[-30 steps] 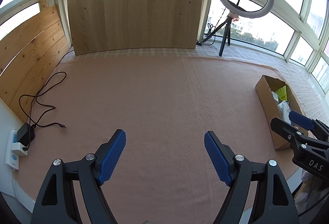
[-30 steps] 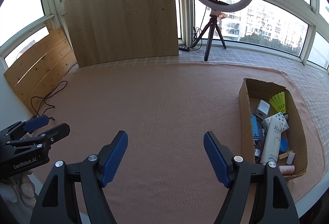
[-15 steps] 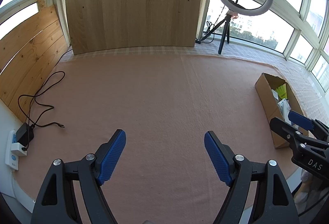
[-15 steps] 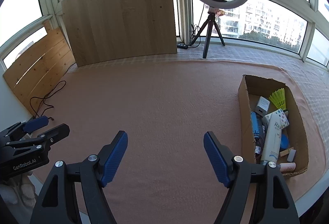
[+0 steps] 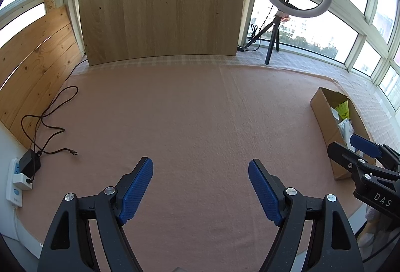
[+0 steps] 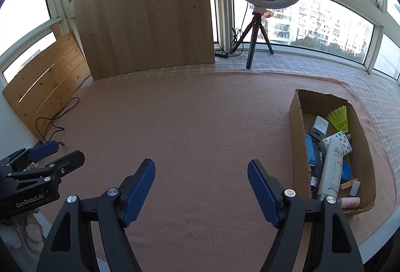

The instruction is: Organize objects

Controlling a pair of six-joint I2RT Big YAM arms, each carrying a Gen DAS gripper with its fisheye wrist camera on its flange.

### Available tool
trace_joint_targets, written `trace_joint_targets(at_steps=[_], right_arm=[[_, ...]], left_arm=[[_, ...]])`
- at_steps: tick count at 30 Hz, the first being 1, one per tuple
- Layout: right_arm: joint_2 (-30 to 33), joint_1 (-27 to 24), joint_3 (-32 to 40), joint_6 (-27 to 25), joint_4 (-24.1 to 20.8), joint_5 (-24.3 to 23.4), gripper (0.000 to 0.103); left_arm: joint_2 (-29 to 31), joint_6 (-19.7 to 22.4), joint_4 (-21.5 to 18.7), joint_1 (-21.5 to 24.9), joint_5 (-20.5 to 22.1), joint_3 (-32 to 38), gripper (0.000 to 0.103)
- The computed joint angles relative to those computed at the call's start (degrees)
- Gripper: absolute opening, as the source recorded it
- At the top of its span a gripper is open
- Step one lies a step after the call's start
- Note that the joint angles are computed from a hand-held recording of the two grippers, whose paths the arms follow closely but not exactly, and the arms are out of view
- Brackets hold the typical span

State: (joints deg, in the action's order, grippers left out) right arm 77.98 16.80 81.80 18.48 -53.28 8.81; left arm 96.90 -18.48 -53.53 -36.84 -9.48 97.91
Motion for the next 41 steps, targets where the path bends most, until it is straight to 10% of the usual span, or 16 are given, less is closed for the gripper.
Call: trace_joint_targets(at_steps=[41], right_arm=[[0.4, -0.2, -0.5, -0.7, 0.4, 0.1, 0.073]], left_arm=[[0.1, 0.6, 0.3, 0.6, 0.1, 0.2, 0.081]])
